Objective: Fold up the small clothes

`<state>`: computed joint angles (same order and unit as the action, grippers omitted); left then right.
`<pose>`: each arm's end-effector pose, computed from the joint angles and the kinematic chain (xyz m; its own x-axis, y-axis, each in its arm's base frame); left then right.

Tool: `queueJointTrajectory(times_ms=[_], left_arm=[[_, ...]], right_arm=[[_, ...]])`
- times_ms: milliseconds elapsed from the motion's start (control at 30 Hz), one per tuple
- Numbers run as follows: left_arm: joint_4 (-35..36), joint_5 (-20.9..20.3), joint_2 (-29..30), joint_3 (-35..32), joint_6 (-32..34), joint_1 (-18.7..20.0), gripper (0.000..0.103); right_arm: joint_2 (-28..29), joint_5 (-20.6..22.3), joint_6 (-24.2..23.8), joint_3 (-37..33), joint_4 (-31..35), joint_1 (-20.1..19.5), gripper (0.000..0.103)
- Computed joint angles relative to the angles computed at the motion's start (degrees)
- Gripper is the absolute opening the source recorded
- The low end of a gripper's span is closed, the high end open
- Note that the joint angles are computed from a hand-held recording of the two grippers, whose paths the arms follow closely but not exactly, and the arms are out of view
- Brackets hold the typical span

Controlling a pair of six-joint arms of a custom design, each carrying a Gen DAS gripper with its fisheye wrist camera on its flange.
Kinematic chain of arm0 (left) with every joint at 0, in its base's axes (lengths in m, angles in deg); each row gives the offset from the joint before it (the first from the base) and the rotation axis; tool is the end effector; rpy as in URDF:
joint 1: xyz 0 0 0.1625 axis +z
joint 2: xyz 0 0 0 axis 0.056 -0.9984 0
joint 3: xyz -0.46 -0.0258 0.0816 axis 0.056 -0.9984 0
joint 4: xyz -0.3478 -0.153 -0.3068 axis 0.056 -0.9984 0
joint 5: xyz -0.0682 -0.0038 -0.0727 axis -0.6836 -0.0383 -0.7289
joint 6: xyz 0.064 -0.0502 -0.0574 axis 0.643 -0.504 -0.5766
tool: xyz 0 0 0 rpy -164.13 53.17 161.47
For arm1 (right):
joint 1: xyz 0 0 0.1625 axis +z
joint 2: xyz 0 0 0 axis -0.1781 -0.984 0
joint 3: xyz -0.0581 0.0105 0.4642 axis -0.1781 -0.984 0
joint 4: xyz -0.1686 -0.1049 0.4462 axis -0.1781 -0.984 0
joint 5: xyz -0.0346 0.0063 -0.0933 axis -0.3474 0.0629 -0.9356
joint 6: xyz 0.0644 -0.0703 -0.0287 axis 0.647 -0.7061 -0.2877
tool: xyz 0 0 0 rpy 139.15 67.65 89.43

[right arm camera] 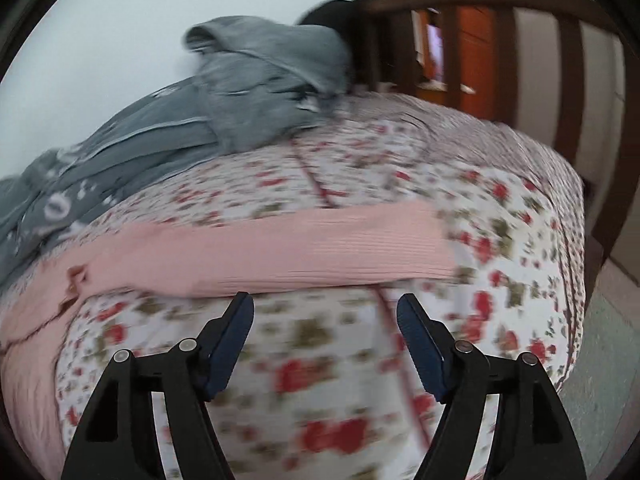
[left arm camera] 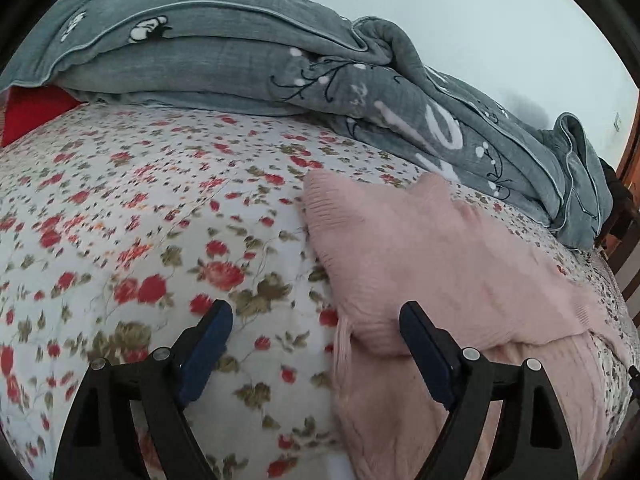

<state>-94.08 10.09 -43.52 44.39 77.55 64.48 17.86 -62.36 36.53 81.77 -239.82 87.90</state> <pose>-0.0992 -0.7708 0.2486 -0.8522 -0.1440 -0.5030 0.3042 0.6457 -0.7003 -0.0703 -0.7324 0.4316 -0.7308 0.4061 0.5487 -0.2795 0.5554 -0.7832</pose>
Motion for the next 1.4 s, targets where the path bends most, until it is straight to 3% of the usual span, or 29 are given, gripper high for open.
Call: queueJointTrajectory(times_ms=[167, 333, 400, 467, 533, 733, 1000, 1100, 1200, 1233, 1300, 1400], left_arm=[[2.91, 0.82, 0.62, -1.15, -1.75, 0.19, 0.088], [2.55, 1.13, 0.7, -0.89, -1.54, 0.01, 0.089], [2.48, 1.17, 0.72, -0.9, -1.51, 0.01, 0.089], [2.64, 1.34, 0.7, -0.93, -1.4, 0.03, 0.089], [2.81, 1.88, 0.83, -1.03, -1.24, -0.07, 0.089], [2.79, 2.02, 0.89, -1.14, -1.16, -0.06, 0.089], [1.02, -0.49, -1.42, 1.28, -2.51, 0.55, 0.089], [-1.67, 5.73, -2.29, 2.79, 0.79, -0.32, 0.087], [-8.51, 16.53, -0.9, 2.4, 12.19, -1.12, 0.087], [-9.91, 18.37, -0.83, 2.25, 14.53, -0.92, 0.087], [-8.65, 18.84, -2.22, 2.67, 14.37, -0.08, 0.087], [-4.72, 14.94, -5.19, 3.9, 7.87, 1.94, 0.087]], right_arm=[[-1.6, 7.55, 5.54, -1.36, 7.09, -3.76, 0.064], [-2.02, 14.34, 10.76, -2.49, 8.35, -5.86, 0.062], [-1.38, 14.17, 12.08, -3.82, 8.8, -5.76, 0.049], [-0.48, 13.5, 12.38, -5.23, 8.2, -5.59, 0.012], [-0.45, 13.8, 11.9, -5.46, 7.56, -5.43, 0.007], [1.3, 6.68, 2.21, -6.11, -0.94, -0.62, 0.006], [5.56, 4.61, -6.27, -10.11, -5.44, 9.28, 0.005], [8.76, 3.95, -9.49, -12.26, -5.56, 13.7, 0.005], [12.12, 4.63, -11.32, -13.99, -4.27, 17.62, 0.005], [13.56, 4.8, -11.93, -14.7, -3.82, 18.87, 0.005], [16.62, 4.9, -13.09, -16.07, -3.01, 21.11, 0.005], [21.7, 6.12, -13.3, -18.72, 0.21, 23.6, 0.005]])
